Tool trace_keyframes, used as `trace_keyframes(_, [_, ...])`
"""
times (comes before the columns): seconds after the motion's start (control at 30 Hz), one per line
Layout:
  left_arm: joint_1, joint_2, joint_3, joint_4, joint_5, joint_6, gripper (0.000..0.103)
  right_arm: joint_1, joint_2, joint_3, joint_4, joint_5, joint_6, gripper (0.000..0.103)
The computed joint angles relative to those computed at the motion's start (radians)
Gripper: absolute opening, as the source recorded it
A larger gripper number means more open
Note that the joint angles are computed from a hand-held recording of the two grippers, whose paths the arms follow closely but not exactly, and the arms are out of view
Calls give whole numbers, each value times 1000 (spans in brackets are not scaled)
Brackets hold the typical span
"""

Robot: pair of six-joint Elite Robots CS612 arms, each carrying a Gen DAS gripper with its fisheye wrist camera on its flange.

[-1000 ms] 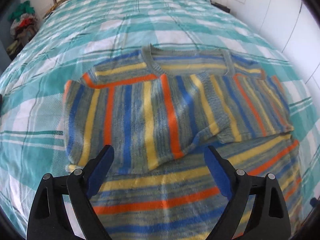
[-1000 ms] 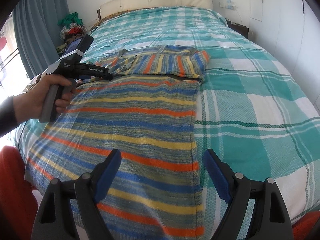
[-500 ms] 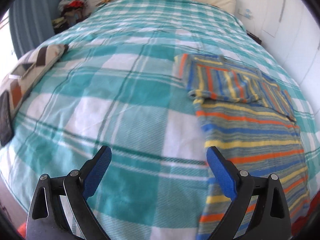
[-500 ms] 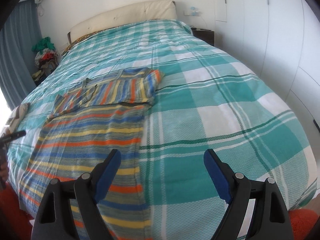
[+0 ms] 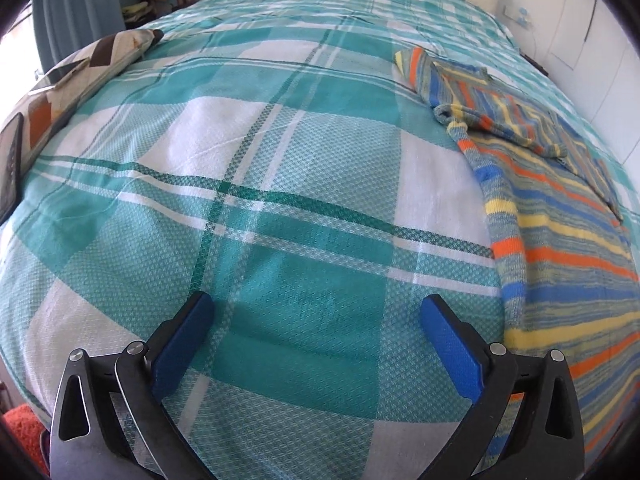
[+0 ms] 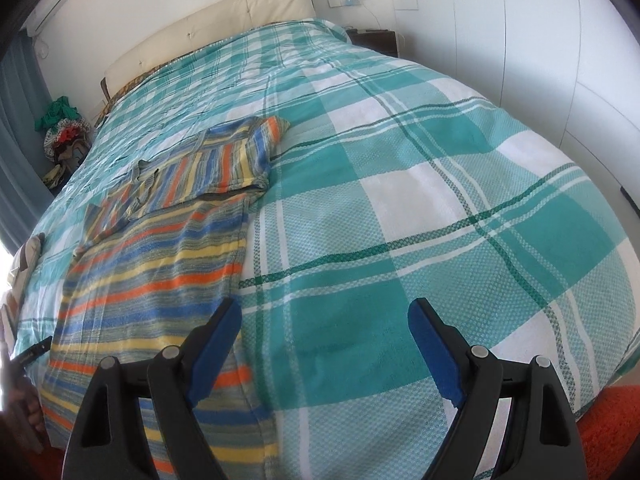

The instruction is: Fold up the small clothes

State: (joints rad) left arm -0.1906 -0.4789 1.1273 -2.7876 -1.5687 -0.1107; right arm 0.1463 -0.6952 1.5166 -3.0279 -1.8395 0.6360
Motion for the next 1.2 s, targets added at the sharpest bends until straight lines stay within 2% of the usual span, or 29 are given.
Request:
trace_keyframes(0.43, [-7, 2, 8, -21, 29, 18, 103, -5, 1, 4, 20, 21, 33, 85])
trace_keyframes(1.2, [-8, 3, 8, -22, 32, 18, 103, -3, -4, 9, 16, -4, 46, 85])
